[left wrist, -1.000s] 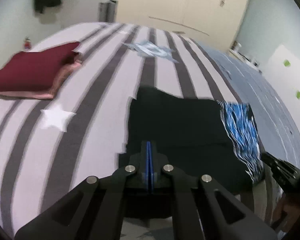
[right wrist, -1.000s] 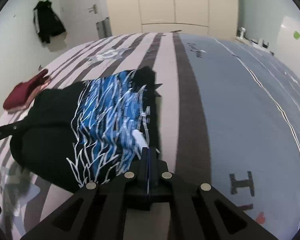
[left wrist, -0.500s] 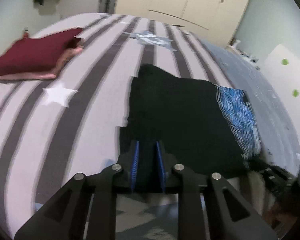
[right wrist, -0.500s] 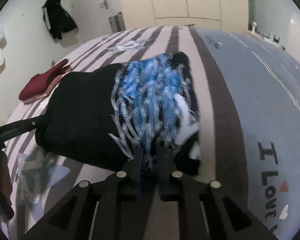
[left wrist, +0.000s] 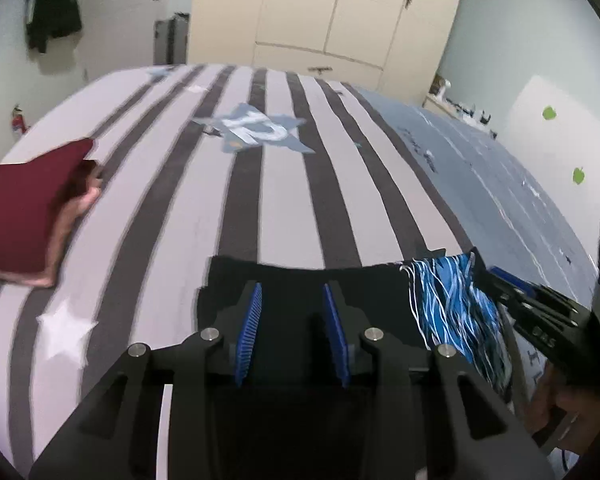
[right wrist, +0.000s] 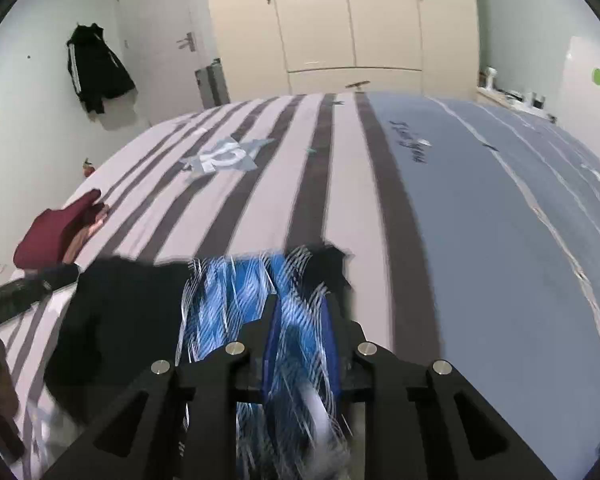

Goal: Fold clothes

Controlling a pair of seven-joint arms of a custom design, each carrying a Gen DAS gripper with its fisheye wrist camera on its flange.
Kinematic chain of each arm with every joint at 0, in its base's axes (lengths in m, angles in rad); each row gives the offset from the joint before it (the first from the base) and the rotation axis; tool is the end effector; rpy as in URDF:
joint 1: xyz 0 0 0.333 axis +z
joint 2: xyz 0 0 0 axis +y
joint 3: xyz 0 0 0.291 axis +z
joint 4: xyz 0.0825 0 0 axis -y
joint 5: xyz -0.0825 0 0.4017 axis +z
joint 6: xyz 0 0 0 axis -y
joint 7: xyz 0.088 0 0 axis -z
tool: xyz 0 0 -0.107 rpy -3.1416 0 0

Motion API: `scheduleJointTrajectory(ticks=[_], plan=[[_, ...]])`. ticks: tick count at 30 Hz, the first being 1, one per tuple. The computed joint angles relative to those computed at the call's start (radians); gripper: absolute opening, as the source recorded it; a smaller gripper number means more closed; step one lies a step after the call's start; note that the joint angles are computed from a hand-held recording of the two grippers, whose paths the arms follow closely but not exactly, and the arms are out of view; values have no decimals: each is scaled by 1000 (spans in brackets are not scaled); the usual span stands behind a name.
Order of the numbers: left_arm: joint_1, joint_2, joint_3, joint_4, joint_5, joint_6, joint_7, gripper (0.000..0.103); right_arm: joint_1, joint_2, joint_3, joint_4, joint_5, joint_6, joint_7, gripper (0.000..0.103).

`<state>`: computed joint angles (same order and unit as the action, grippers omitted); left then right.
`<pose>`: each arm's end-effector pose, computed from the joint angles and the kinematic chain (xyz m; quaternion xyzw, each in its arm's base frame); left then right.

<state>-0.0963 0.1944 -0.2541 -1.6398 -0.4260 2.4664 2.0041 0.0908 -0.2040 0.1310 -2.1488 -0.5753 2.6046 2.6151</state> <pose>0.6429 -0.2198 0.5470 -0.4692 0.8048 -0.3525 0.0891 0.5431 0.1379 0.5297 -0.5044 0.7740 -0.2725 0.2689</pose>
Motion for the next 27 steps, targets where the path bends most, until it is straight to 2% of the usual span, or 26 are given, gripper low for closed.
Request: scheduleJointTrajectory(ticks=[2,3,4,6,9,12,14,15,16,18,23,25,27], plan=[[-21,55,11,47,85,-12,-47,28,4,84,-17,70,33,7,-36,19],[-21,72,14,58,105,-13,-66,24,9,109,-25,89,29,-5,-46,19],[-19,91,18,72,125,-26,-95,12,15,129,-36,101,24,-8,-57,18],[0,121,16,101,122,-57,-131,2,22,146,-65,97,50,7,-71,15],[21,106,-4,79,114,-50,-88,2,20,132,-95,56,106,61,-91,5],[24,78,-5,72,118,-78,-89,3,20,120,-94,50,125,62,-116,6],[39,31,-1,44,78,-78,-98,20,22,97,-92,44,156,52,-142,11],[45,3,5,21,62,-70,-94,43,21,77,-87,33,161,44,-145,19],[50,-23,12,0,47,-63,-91,64,18,52,-77,21,152,30,-133,37],[62,-90,34,-64,-3,-62,-98,77,4,-27,-47,-41,119,12,-72,58],[53,-163,79,-159,-12,-159,-110,79,15,-205,-6,-207,252,-64,-78,66],[43,-158,86,-168,-4,-189,-105,79,24,-233,-10,-252,332,-61,-100,66],[42,-130,90,-156,-49,-201,-96,79,30,-252,-15,-292,405,-41,-120,68]])
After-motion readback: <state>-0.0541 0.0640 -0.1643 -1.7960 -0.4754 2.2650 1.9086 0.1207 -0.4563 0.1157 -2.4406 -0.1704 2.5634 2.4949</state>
